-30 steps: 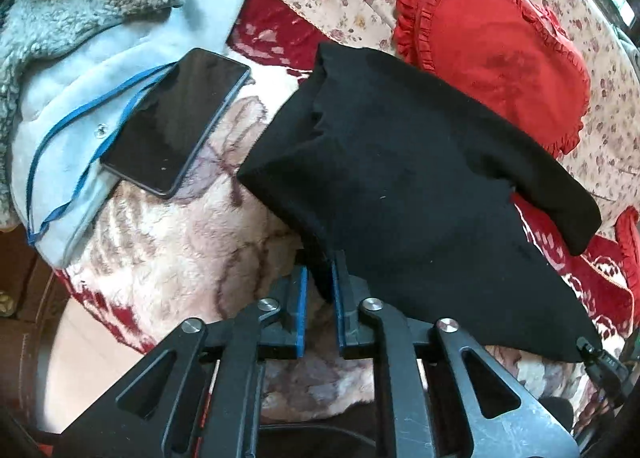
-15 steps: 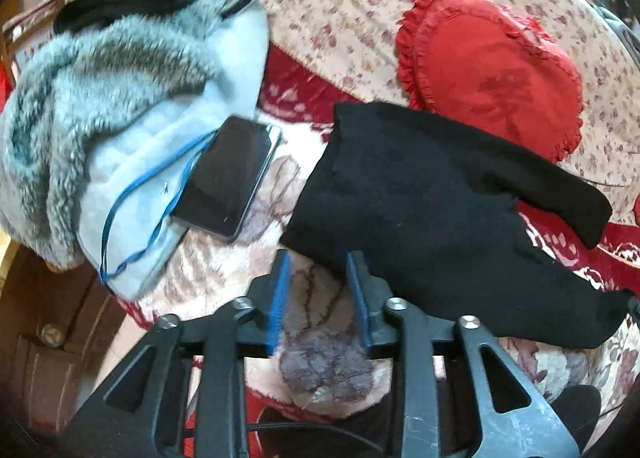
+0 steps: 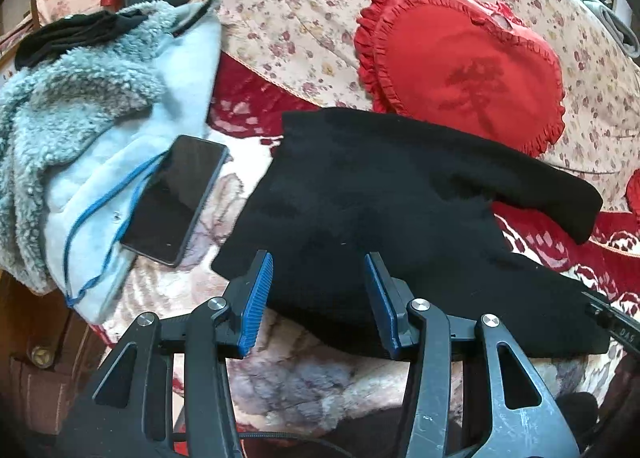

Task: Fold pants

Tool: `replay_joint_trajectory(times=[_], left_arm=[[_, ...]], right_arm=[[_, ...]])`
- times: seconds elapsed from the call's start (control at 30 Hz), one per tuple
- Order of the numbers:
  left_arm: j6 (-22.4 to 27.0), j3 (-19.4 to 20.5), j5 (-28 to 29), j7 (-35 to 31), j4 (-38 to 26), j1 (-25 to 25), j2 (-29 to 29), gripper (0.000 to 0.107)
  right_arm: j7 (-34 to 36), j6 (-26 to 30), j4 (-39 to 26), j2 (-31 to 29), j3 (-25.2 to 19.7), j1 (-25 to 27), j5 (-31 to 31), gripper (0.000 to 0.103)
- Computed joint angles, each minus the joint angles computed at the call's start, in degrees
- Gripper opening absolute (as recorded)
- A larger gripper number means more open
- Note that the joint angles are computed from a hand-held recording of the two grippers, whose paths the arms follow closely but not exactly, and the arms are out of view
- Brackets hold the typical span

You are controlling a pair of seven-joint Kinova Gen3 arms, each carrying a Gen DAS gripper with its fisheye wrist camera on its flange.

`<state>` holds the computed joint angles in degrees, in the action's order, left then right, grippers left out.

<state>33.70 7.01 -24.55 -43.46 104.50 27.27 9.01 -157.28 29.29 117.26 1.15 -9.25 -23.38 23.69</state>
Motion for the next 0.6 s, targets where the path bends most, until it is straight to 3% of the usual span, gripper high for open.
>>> replay_joint_trajectory(times=[0.2,0.4,0.6], left_arm=[[-0.4,-0.34,0.81,-0.83,-1.39,0.92,3.45,0.047],[-0.44,-0.6,6.21,-5.5,-1.92,-0.5,6.83,0.047],[-1.49,-1.7,8.0,-6.93,-1.83,0.05,7.35,0.054]], right_arm=[[0.41,1.68,-4.06,4.82,0.81,-2.45,1.43,0.02],[2.88,3.44,-6.72,8.9,2.65,-3.98,-0.74,0.02],[4.55,3.82,-7.4,10.73,4.45,-5.61,-1.51,0.022]])
